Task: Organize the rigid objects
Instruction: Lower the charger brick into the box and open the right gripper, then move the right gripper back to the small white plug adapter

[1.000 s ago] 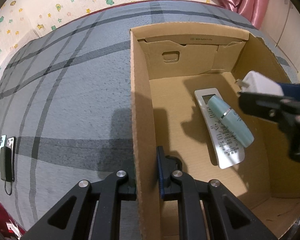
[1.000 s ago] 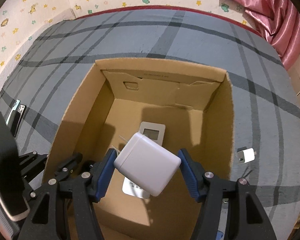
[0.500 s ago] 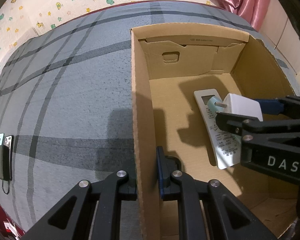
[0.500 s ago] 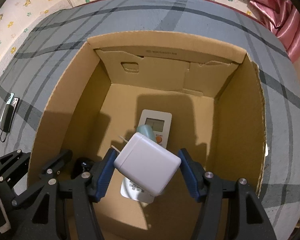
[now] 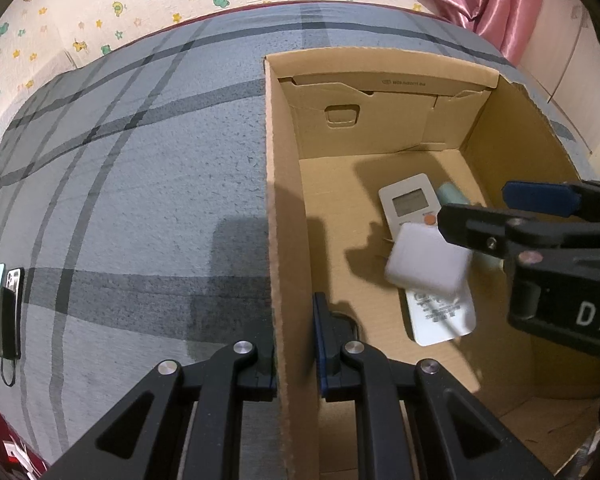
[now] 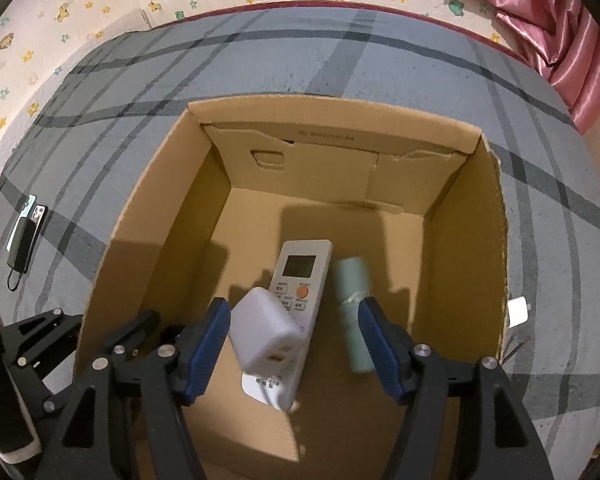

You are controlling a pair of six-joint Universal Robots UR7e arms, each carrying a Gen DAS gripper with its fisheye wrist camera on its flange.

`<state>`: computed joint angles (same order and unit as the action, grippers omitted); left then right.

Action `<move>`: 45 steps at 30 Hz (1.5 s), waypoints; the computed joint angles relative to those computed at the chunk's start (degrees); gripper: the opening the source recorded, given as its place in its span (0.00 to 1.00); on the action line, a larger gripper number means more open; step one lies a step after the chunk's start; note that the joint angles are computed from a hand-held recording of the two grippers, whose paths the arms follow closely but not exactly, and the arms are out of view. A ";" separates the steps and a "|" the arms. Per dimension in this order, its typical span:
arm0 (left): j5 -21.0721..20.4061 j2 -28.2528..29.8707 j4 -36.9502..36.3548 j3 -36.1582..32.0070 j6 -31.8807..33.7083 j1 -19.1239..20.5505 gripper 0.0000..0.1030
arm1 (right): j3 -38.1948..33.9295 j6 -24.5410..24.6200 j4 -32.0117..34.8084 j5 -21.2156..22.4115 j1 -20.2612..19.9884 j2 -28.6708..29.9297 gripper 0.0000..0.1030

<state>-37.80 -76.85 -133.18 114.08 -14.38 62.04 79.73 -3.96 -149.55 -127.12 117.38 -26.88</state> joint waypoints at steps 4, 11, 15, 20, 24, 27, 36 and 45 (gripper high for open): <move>-0.08 -0.05 0.00 0.10 -0.03 0.00 0.13 | 0.21 0.19 -0.06 -0.06 0.13 -0.28 0.68; 0.33 0.07 0.32 0.07 -0.25 -0.20 0.13 | 1.69 -0.92 -2.42 -0.60 0.74 -1.63 0.76; 0.30 0.09 0.59 -0.12 -0.41 -0.21 0.13 | 2.62 -1.56 -3.97 -1.00 1.07 -2.80 0.83; 0.74 0.09 0.71 0.07 -0.50 -0.43 0.13 | 3.42 -2.03 -5.55 -1.18 1.13 -4.25 0.94; 0.97 0.19 0.98 0.07 -0.70 -0.53 0.13 | 4.32 -2.85 -7.37 -1.91 1.22 -5.53 1.00; 0.97 0.15 1.07 0.08 -0.78 -0.56 0.13 | 4.91 -3.40 -7.85 -2.45 1.17 -6.70 1.00; 0.89 0.05 1.21 -0.01 -0.69 -0.49 0.13 | 7.06 -4.58 -9.46 -4.35 -0.14 -10.09 1.00; 1.25 0.14 1.52 0.05 -1.07 -0.76 0.13 | 9.02 -5.45 -11.31 -6.71 -2.70 -12.71 1.00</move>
